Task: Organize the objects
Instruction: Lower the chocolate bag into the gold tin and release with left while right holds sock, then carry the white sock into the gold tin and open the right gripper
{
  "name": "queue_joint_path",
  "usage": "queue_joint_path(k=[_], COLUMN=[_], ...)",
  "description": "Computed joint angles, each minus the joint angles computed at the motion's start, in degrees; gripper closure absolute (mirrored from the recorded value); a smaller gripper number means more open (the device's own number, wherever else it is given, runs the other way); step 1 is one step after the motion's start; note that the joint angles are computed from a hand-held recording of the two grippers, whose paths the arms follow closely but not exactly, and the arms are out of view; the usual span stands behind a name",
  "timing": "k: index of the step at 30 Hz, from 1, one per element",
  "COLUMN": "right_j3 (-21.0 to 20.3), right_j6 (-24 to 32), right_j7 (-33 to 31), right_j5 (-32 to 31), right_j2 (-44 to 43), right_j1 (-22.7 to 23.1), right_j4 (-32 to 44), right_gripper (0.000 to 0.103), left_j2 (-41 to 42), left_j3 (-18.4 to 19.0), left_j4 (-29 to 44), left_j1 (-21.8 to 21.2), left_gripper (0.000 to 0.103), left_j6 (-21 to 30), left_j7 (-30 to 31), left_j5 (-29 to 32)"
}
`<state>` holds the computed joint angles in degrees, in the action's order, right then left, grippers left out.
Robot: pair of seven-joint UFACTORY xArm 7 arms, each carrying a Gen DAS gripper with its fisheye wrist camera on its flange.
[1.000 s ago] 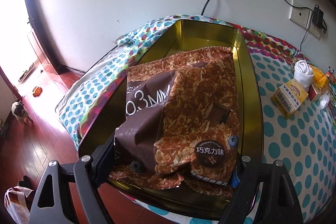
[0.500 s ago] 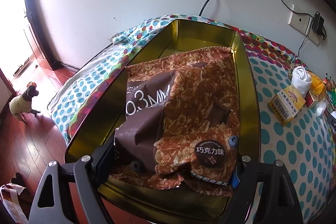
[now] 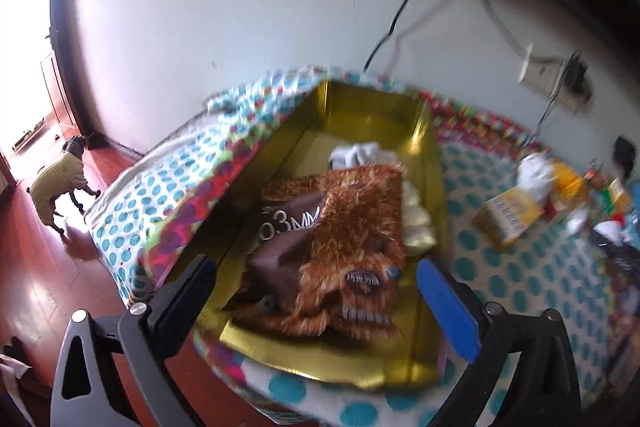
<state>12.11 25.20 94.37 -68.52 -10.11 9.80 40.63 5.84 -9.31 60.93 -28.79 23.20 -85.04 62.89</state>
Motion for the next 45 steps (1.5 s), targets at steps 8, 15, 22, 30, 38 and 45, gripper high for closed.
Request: queue_joint_path(k=[8,15,22,30,38,45], right_j3=[0.8,1.7,3.2,3.3,0.5,-2.7], right_j6=[2.4,6.4,10.8,13.8,16.4,18.3], right_j7=[-2.5,-4.7,-7.8,-14.3,-25.7,-36.0], right_j5=[-0.8,0.6,2.7,0.8,3.3,8.2], right_j2=[0.9,1.1,3.2,15.6,33.3,45.2], right_j1=[1.2,3.8,7.3,15.3,24.2,29.4], right_j4=[1.4,2.8,7.9,24.8,47.0,63.1], right_gripper=[0.044,0.044,0.044,0.044,0.044,0.044], left_j2=[-9.6,-9.0,-10.2,-15.7,-18.9,-17.2], left_j3=[-6.1,-8.4,-7.1,-8.4,-9.8,-9.8], left_j4=[-9.6,-10.3,-12.2,-17.0,-20.8,-20.7], left_j1=[0.6,-0.3,0.6,2.7,7.1,9.5], left_gripper=[0.0,0.0,0.0,0.0,0.0,0.0], left_j6=[2.1,3.7,1.0,-0.1,-4.0,-8.1], left_j7=[-10.2,-15.4,-17.0,-20.3,-21.2,-21.2], left_j5=[6.7,14.8,13.5,11.6,9.7,10.8])
